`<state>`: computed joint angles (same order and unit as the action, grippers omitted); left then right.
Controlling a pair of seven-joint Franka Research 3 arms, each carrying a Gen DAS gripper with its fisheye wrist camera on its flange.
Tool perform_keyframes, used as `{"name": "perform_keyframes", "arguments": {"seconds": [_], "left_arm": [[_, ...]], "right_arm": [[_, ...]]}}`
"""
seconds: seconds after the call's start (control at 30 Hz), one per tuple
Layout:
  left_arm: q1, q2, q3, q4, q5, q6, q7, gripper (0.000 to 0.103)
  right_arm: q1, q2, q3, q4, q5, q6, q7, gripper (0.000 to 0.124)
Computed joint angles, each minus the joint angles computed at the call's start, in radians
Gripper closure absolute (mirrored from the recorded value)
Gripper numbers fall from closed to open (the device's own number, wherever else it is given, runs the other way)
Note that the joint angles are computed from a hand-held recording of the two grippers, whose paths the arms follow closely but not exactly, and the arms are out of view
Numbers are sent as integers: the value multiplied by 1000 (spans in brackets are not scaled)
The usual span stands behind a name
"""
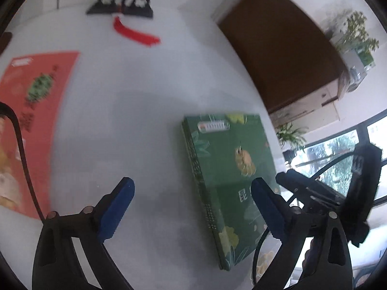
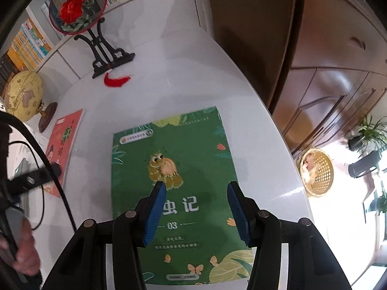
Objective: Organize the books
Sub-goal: 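Lower the right tool to the remaining green book's edge, then close the right tool on the green book's edge and lift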
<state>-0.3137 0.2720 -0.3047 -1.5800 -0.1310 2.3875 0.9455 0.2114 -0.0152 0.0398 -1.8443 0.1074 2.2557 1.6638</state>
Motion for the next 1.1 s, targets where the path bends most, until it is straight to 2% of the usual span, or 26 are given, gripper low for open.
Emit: {"name": "perform_keyframes", "arguments": {"seconds": [0.1,0.2,0.5,0.6,0.7,0.83,0.97,1.03,1.1], "left_arm": [[-24,37,-8,34,24,-14,-1,9],[-36,55,-27,42,14,-3,26,18],[-47,78,-44,44,-31,34,34,18],[-52,76,-42,47,-26,26,35,18],[-56,76,-38,48,-22,21,23,18],[-49,68,-37,31,-29,28,20,18],[-48,65,-35,28,-25,32,18,18],[-47,63,-36,27,-25,29,21,18],[-45,64,-35,26,-28,28,20,18]], "right_arm": [[-4,-3,-4,-21,18,10,-17,73],[-11,-3,-10,-34,28,7,-32,73],[-25,-17,-15,-77,56,8,-67,73],[-26,-25,-18,-83,137,4,-121,73],[-21,-33,-12,-97,158,10,-139,73],[-20,-49,-1,-120,46,47,-70,73],[-32,-38,-13,-117,44,51,-52,73],[-33,-32,-19,-113,94,42,-85,72],[-30,-34,-12,-114,72,47,-78,70]]}}
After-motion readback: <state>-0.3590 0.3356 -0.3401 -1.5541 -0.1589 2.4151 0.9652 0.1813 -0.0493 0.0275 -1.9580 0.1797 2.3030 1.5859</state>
